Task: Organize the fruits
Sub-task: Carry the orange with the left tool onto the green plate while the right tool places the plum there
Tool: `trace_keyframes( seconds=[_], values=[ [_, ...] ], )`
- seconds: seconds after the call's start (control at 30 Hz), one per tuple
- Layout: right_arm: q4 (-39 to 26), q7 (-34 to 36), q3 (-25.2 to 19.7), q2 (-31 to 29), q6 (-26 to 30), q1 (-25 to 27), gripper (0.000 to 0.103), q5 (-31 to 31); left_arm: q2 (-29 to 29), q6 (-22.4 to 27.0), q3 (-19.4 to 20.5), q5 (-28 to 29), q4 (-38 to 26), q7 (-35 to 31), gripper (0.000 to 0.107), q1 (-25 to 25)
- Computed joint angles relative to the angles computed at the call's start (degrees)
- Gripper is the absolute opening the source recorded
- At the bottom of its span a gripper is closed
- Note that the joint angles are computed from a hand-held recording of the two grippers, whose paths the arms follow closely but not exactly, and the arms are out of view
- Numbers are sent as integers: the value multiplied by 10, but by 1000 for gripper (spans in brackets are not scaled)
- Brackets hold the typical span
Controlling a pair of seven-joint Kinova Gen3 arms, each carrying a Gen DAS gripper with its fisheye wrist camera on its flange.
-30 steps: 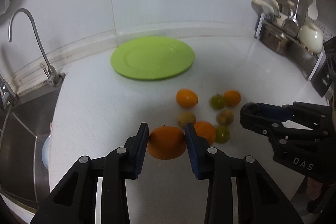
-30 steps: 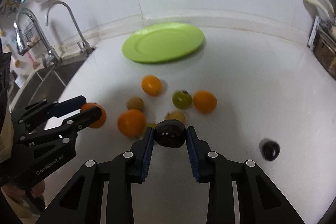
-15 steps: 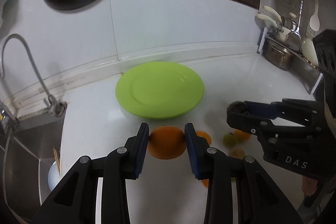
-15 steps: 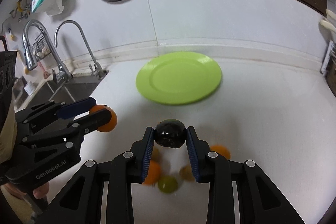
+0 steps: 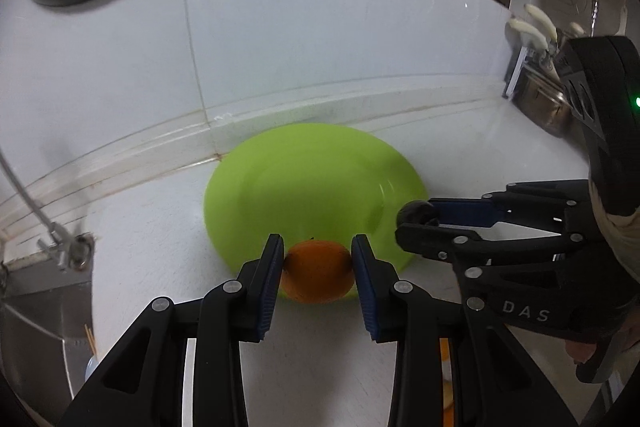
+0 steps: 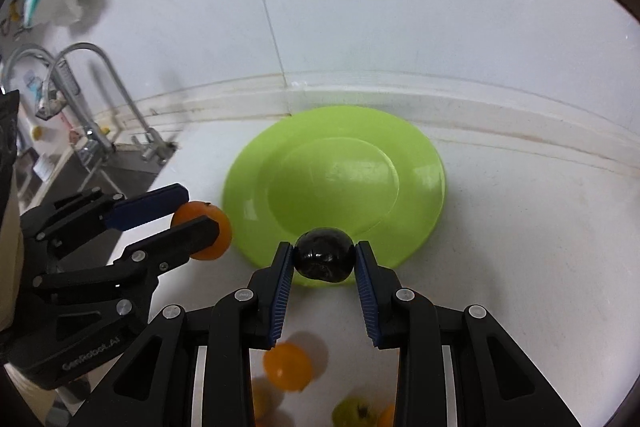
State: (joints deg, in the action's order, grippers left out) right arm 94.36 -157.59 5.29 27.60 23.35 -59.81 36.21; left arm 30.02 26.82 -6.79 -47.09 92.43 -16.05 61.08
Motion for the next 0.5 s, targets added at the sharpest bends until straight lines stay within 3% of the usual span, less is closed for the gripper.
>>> trace_keyframes(
  seconds=[0.2, 0.33, 0.4, 0.5],
  values=[
    [-51, 70, -39, 36, 40, 48, 32, -56, 26, -6, 36, 60, -23, -84, 35, -52],
    [-64, 83, -34, 44, 55, 50, 33, -76, 28, -21, 11, 80, -19, -94, 37, -42],
    [-63, 78, -27, 43, 59, 45, 33, -77, 27, -16, -1, 84, -18, -96, 45, -34],
    [-59, 62, -16, 37, 66, 33, 41, -71, 18, -9, -17, 81, -10, -84, 50, -17]
  ],
)
